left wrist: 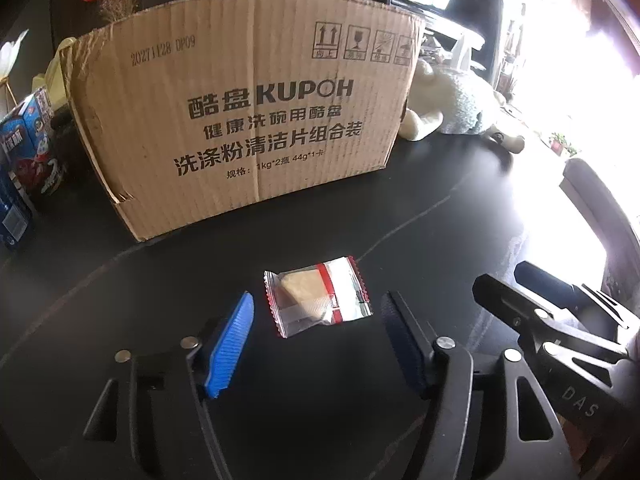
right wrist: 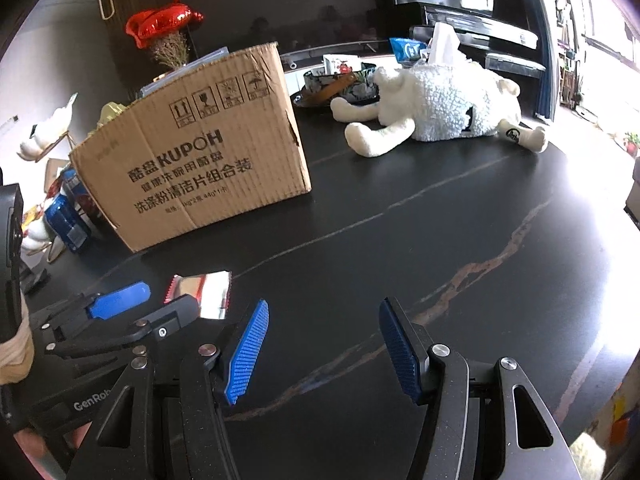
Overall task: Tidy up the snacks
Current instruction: 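Grasp the white-red bread packet with the left tool, then carry the bread packet over the box and open the left tool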
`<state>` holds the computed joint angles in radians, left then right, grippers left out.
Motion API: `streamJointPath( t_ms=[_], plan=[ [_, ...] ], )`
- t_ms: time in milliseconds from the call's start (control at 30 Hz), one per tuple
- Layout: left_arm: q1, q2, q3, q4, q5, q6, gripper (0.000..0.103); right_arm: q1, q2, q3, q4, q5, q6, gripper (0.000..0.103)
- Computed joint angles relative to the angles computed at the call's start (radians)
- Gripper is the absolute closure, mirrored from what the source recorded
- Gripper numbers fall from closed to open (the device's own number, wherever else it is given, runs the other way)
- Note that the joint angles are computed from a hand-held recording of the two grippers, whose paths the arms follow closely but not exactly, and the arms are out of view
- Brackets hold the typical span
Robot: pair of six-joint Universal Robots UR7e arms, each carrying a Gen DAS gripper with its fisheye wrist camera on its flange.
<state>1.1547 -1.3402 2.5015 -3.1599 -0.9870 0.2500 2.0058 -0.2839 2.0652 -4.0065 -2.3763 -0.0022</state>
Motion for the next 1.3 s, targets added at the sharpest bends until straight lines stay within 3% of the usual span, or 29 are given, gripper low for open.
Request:
streamJointPath(
  t_ms=[400,500,600,800,867,1067,1300],
  plan=[
    [-0.002,0.099,-0.012,-0.094,0.082,-0.018,0.035,-0.022,0.014,-0.017,-0.006,0.018,-0.021,0.044],
    [-0.009,0.13,-0.008,-0.136,0.109,-0.021,0.041,-0.024,0.016,-0.019,-0.012,0.014,-0.025,0.044],
    [-0.018,0.159,0.007,-0.204,0.123,-0.004,0.053,-0.03,0.013,-0.015,-0.016,0.02,-0.023,0.044],
    [-0.017,0.154,0.014,-0.217,0.093,-0.002,0.063,-0.034,0.01,-0.012,-0.02,0.03,-0.024,0.044],
    [-0.011,0.141,0.01,-0.194,0.068,-0.011,0.071,-0.033,0.011,-0.013,-0.018,0.033,-0.029,0.044],
    [-0.035,0.136,0.017,-0.195,0.09,-0.032,0.073,-0.038,0.005,-0.009,0.003,0.057,-0.03,0.044],
    [-0.071,0.06,0.052,-0.159,0.093,-0.076,0.073,-0.034,-0.013,0.009,0.016,0.091,-0.014,0.044]
  ],
)
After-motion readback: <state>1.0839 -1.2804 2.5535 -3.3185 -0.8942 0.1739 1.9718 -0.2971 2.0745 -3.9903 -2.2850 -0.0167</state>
